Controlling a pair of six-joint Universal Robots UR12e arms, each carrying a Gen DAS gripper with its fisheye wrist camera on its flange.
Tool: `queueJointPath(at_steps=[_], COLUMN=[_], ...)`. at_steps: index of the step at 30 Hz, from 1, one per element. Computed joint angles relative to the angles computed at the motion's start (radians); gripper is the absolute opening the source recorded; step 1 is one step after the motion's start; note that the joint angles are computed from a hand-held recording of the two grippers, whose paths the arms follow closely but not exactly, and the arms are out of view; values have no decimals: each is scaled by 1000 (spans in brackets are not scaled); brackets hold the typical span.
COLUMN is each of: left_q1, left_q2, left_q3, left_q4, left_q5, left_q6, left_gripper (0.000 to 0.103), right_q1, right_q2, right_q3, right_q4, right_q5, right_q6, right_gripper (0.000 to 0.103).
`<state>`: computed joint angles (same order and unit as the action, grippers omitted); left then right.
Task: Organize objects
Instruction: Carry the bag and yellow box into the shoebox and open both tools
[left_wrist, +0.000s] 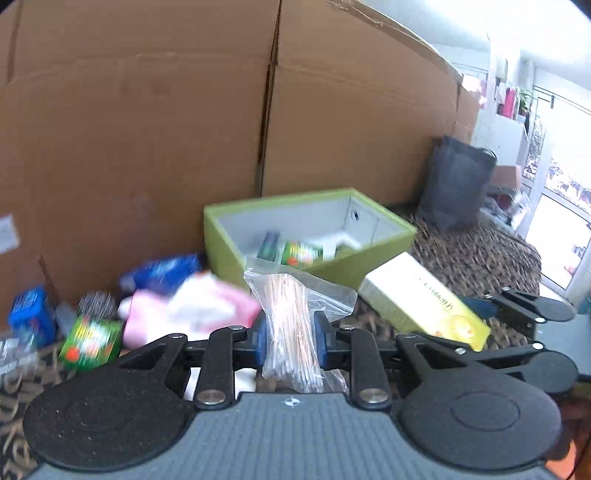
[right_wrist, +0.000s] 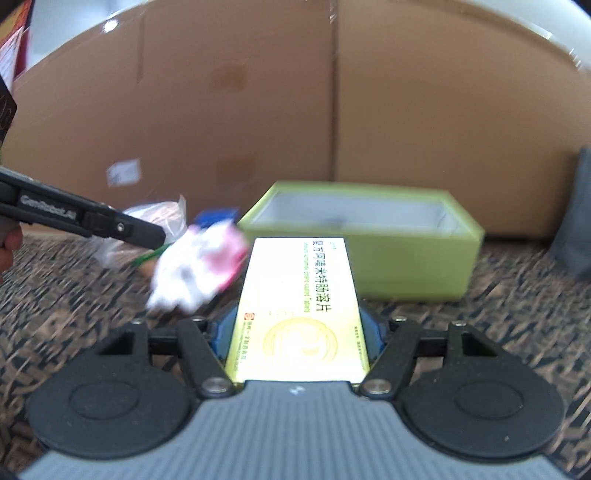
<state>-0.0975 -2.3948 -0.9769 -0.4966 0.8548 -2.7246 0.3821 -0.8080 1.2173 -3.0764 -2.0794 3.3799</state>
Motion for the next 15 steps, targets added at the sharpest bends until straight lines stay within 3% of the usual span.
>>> queueJointPath(at_steps=[4, 8, 12, 15], left_q1=[-32, -62, -98, -117], left_q2=[-81, -172, -276, -379], left_q3=[164, 335, 517, 713], left_q4=[-72, -89, -122, -236], left_q5=[4, 19, 95, 134], left_q6=[-74, -157, -170, -177], left_gripper=[25, 25, 25, 25], right_q1=[-28, -65, -97, -119], right_q2=[34, 76, 132, 164], right_q3=[-66, -150, -248, -301], right_q4=[-15, -5, 33, 78], right_q5=[-69, -100, -119, -108], right_q6=[-50, -65, -106, -101], right_gripper=[65, 66, 66, 65])
